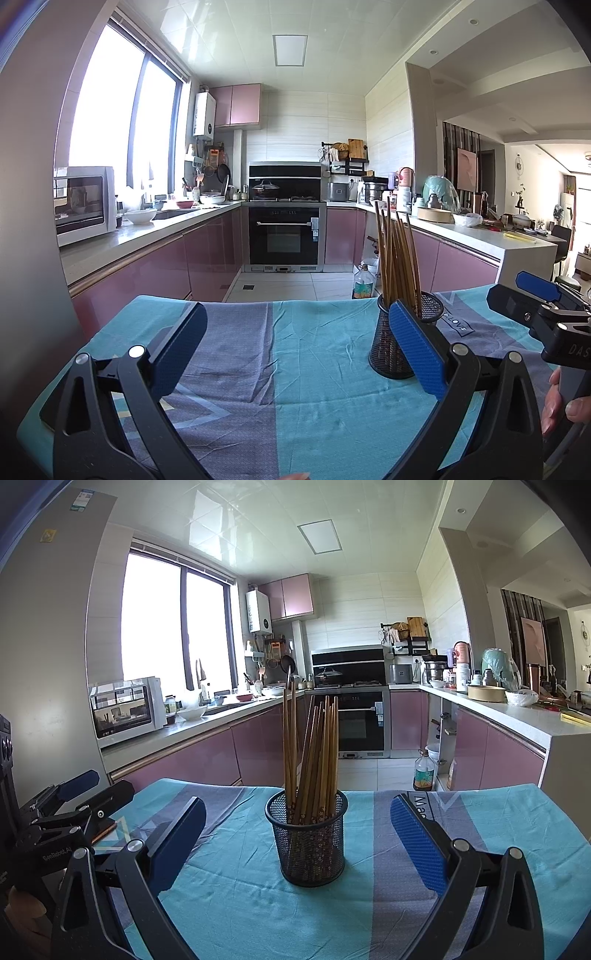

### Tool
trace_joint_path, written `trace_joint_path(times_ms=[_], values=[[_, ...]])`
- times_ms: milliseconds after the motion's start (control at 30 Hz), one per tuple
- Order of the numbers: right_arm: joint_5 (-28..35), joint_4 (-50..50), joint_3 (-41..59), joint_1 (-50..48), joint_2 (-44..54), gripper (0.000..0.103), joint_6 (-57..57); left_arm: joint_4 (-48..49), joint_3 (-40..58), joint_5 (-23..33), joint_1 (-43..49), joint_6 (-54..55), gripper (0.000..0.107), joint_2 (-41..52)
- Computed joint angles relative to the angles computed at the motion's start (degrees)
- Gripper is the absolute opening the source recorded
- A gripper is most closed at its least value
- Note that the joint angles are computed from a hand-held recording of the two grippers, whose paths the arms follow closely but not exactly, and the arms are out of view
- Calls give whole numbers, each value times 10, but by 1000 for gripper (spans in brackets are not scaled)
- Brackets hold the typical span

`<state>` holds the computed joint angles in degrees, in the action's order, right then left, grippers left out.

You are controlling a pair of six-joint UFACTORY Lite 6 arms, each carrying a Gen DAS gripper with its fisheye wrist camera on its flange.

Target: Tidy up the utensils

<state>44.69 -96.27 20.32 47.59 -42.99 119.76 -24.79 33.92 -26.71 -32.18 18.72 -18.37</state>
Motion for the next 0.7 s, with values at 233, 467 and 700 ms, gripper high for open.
trace_joint_path(times_ms=[233, 467, 700], values=[[0, -1, 4, 1, 6, 97, 1, 2, -3, -5, 0, 0, 97, 1], [-9, 1, 4, -6, 4, 97, -5, 22, -7, -6, 6, -13, 97, -3], [-105, 53, -3, -129, -14, 97, -92, 78, 37, 48, 36, -64, 97, 53]])
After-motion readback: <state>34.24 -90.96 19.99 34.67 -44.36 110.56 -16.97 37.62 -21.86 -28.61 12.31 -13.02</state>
